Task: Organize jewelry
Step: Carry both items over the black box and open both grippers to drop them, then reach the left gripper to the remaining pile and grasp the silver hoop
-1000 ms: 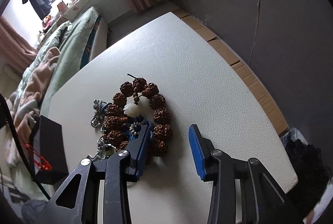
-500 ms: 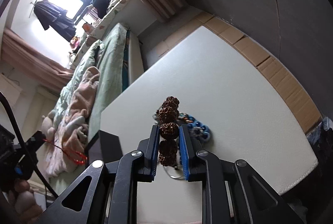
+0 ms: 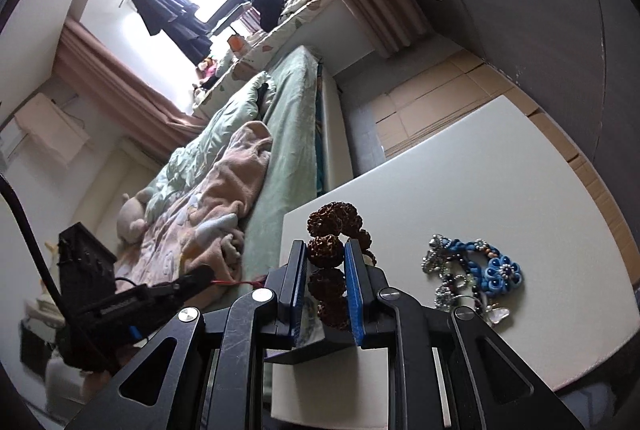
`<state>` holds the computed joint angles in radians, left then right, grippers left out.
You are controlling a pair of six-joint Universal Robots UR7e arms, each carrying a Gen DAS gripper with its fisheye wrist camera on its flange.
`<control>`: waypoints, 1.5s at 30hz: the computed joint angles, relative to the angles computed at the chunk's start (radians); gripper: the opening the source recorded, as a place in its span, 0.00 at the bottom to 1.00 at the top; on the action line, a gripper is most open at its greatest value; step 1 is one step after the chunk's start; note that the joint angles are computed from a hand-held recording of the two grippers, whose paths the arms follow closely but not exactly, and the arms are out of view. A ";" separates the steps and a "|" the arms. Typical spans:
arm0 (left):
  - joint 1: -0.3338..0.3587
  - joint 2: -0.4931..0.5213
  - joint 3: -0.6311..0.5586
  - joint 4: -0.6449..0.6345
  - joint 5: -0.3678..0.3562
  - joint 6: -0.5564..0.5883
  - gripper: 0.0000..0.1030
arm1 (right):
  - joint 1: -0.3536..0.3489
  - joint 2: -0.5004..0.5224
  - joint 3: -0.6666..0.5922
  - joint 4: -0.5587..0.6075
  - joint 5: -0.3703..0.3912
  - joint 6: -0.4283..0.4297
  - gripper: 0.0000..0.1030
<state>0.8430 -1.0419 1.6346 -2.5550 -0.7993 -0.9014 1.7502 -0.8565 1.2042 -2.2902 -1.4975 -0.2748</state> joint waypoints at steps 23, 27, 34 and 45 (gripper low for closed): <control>-0.043 -0.162 0.169 0.023 0.131 -0.160 0.69 | 0.054 0.089 -0.028 0.187 0.100 -0.030 0.21; -0.047 -0.145 0.152 0.031 0.124 -0.137 0.69 | 0.052 0.121 -0.033 0.184 -0.081 0.034 0.44; -0.046 -0.087 0.101 0.041 0.096 -0.094 0.69 | 0.014 0.043 0.032 0.102 -0.065 -0.013 0.65; -0.039 0.057 -0.033 0.080 0.014 -0.016 0.69 | -0.064 -0.042 0.041 0.049 -0.086 0.014 0.65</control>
<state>0.8037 -0.9851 1.6012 -2.4746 -0.7854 -0.9172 1.6863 -0.8987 1.2453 -2.2407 -1.5837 -0.2606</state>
